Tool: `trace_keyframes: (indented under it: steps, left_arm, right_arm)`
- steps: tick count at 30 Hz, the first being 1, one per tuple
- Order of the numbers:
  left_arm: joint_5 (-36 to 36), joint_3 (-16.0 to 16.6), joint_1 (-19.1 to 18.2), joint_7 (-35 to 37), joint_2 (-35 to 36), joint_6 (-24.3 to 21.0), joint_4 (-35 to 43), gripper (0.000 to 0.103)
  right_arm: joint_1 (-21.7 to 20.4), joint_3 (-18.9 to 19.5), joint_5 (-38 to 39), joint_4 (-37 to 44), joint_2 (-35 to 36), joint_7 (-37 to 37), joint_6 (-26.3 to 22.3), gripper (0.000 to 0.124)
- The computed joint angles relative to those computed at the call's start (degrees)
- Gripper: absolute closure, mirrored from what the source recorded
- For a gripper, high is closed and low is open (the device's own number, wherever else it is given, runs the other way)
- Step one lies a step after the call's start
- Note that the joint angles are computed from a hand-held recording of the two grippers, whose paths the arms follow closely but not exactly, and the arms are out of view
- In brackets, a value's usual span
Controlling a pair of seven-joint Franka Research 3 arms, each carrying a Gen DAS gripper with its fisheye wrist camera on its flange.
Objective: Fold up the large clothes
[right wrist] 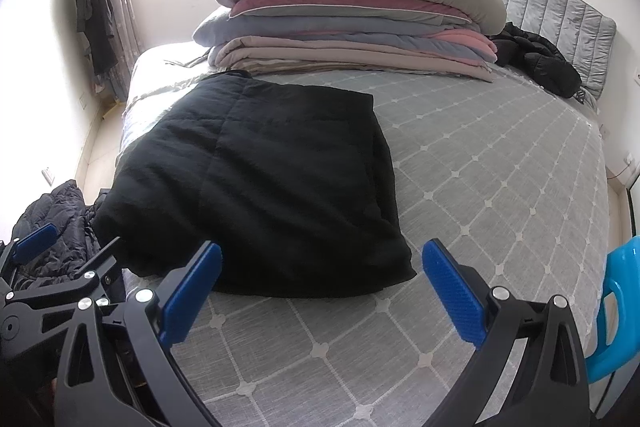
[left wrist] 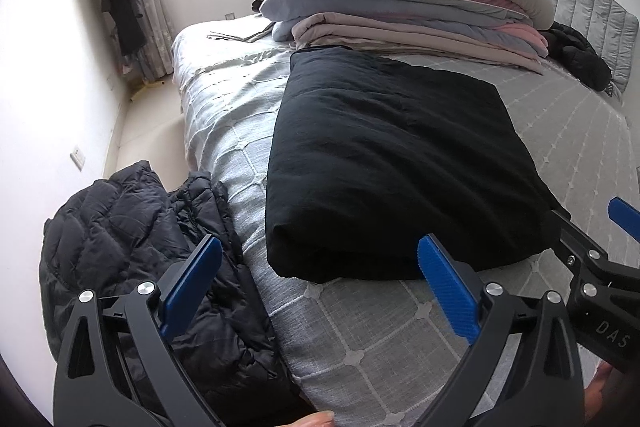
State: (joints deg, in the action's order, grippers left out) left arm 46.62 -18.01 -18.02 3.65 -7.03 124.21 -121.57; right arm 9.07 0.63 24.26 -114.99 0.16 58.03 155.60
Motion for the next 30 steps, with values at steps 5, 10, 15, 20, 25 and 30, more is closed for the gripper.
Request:
trace_keyframes:
  steps: [5, 10, 15, 20, 25, 30]
  left_arm:
    - [-0.3, 0.2, 0.1, 0.5, 0.0, 0.5, 0.0, 0.008]
    - [0.8, -0.1, -0.1, 0.5, 0.6, -0.8, 0.9, 0.008]
    - [0.6, 0.1, -0.2, 0.6, 0.7, -0.3, 0.9, 0.008]
    - [0.6, 0.1, -0.3, 0.7, 0.8, -0.4, 1.0, 0.008]
    - [0.3, 0.2, -0.3, 0.9, 0.9, -0.5, 1.1, 0.008]
    - [-0.4, 0.4, -0.2, 1.2, 0.8, 0.4, 1.0, 0.008]
  right_arm:
    - [0.0, -0.1, 0.6, 0.2, 0.0, -0.4, -0.3, 0.027]
    - [-0.1, -0.1, 0.7, 0.4, 0.0, -0.6, -0.4, 0.027]
    - [-0.2, -0.1, 1.0, 0.6, 0.1, -0.6, -0.6, 0.027]
    - [-0.2, -0.1, 1.1, 0.8, 0.2, -0.7, -0.8, 0.027]
    - [-0.2, -0.1, 1.0, 0.8, 0.1, -0.5, -0.9, 0.027]
    - [-0.3, -0.2, 1.1, 0.9, 0.2, -0.5, -1.0, 0.027]
